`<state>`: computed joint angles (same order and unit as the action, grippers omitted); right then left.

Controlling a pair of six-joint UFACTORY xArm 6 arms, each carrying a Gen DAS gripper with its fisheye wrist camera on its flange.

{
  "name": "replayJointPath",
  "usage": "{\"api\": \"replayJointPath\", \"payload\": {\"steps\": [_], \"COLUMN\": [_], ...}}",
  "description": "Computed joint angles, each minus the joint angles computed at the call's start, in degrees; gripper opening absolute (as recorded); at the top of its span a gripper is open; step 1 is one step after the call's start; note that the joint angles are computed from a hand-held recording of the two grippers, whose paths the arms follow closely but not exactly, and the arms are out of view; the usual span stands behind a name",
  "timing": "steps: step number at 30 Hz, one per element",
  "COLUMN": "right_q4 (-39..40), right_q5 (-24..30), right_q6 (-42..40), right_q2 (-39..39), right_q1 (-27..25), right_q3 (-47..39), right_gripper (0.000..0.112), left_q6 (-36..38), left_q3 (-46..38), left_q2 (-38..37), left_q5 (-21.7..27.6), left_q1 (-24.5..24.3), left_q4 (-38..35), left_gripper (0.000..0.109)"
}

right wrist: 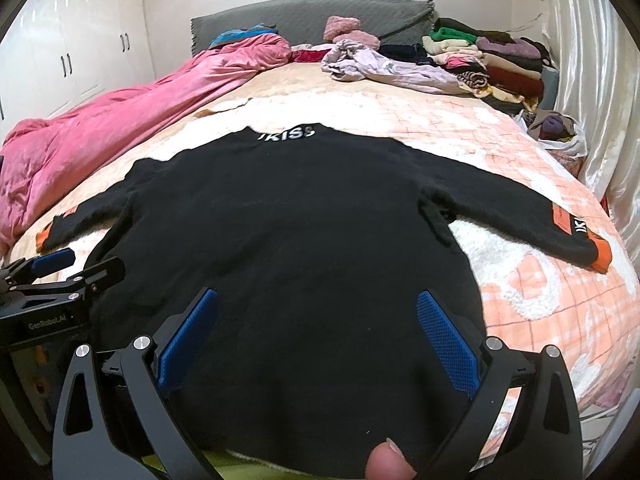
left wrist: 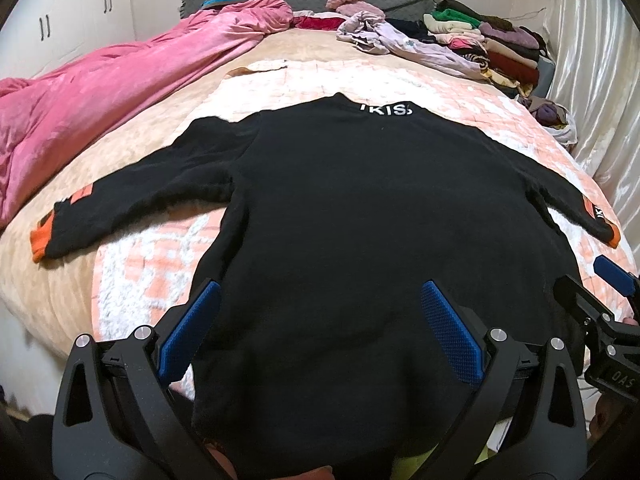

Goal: Fold small clothes
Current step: 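Move the right gripper to the orange sleeve cuff and grasp it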

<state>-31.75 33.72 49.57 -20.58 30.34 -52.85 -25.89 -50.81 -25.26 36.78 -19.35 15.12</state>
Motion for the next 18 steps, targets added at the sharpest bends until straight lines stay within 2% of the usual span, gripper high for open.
{"api": "replayJointPath", "payload": {"steps": [8, 18], "right_q4": [-1.7, -3.3], "right_q5": [-0.6, -1.8], "right_q6": [1.1, 2.5], "right_q2": [0.2, 0.8], "right_q1": [-4.1, -11.8], "right_q3": [-0.7, -0.9], "right_gripper": [0.099, 0.099], "left_q6": [1.0, 1.4], "left_q3": [-5.7, -13.1], "left_q2": [5.3, 12.9], "left_q5": [0.9, 1.6], "left_q1": [-0.9, -1.7], "left_q4": [-0.8, -1.4], "left_gripper": [0.094, 0.094]}}
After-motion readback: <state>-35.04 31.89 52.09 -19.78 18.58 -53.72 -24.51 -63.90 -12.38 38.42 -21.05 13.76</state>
